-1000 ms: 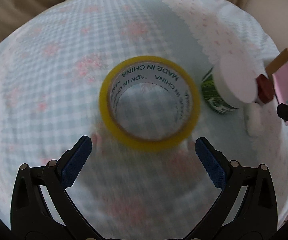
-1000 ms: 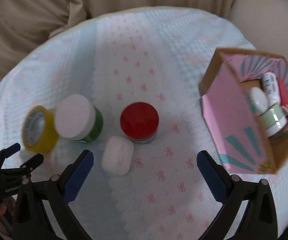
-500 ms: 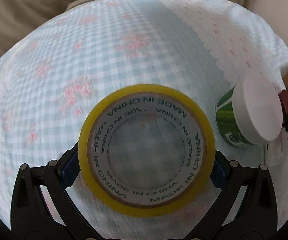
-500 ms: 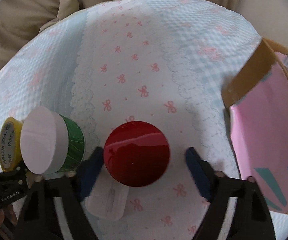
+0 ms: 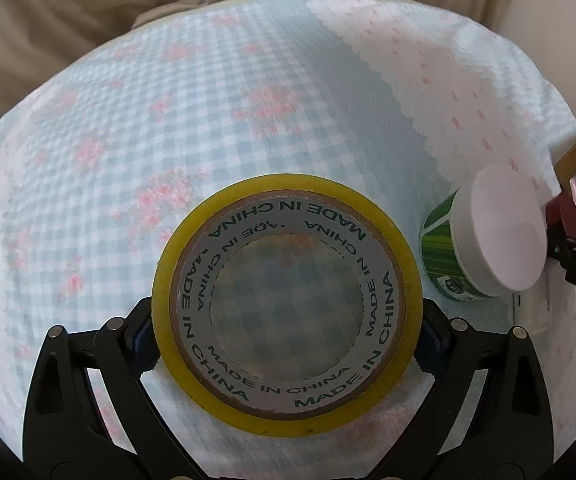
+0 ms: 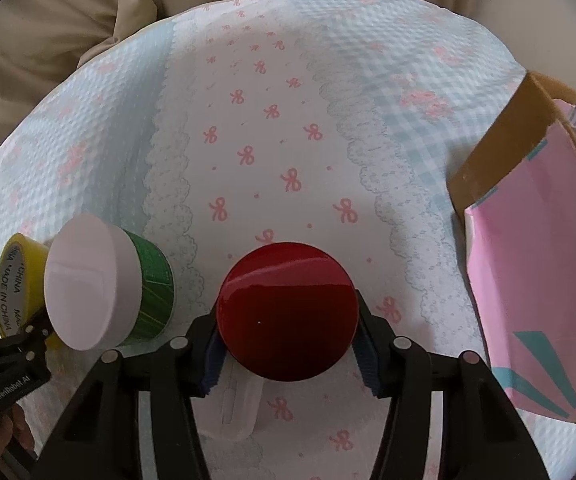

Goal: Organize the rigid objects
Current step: 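Carry the tape roll and red-lidded jar over the cardboard box with both tools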

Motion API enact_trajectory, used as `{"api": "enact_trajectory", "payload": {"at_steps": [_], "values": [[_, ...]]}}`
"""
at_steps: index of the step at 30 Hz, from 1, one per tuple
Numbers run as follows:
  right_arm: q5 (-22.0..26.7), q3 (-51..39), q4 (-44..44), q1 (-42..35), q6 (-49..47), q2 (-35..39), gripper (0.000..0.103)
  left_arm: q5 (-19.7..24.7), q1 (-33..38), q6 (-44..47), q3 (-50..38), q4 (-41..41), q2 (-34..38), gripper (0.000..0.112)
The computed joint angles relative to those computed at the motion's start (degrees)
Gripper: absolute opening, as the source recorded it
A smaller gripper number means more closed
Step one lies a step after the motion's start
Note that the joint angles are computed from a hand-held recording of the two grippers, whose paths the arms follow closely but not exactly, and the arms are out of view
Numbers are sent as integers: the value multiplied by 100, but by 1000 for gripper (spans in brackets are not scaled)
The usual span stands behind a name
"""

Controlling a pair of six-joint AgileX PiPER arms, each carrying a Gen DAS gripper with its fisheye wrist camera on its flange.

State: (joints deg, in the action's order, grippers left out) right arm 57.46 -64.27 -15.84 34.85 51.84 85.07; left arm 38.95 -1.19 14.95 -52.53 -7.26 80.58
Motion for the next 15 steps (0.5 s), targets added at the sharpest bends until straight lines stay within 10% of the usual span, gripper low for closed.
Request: {"api": "enact_trajectory", "payload": {"at_steps": [15], "values": [[1218,-573,-335,799,503,-944,50,1867,315,-109,-1133,-62,-1369,96]]}}
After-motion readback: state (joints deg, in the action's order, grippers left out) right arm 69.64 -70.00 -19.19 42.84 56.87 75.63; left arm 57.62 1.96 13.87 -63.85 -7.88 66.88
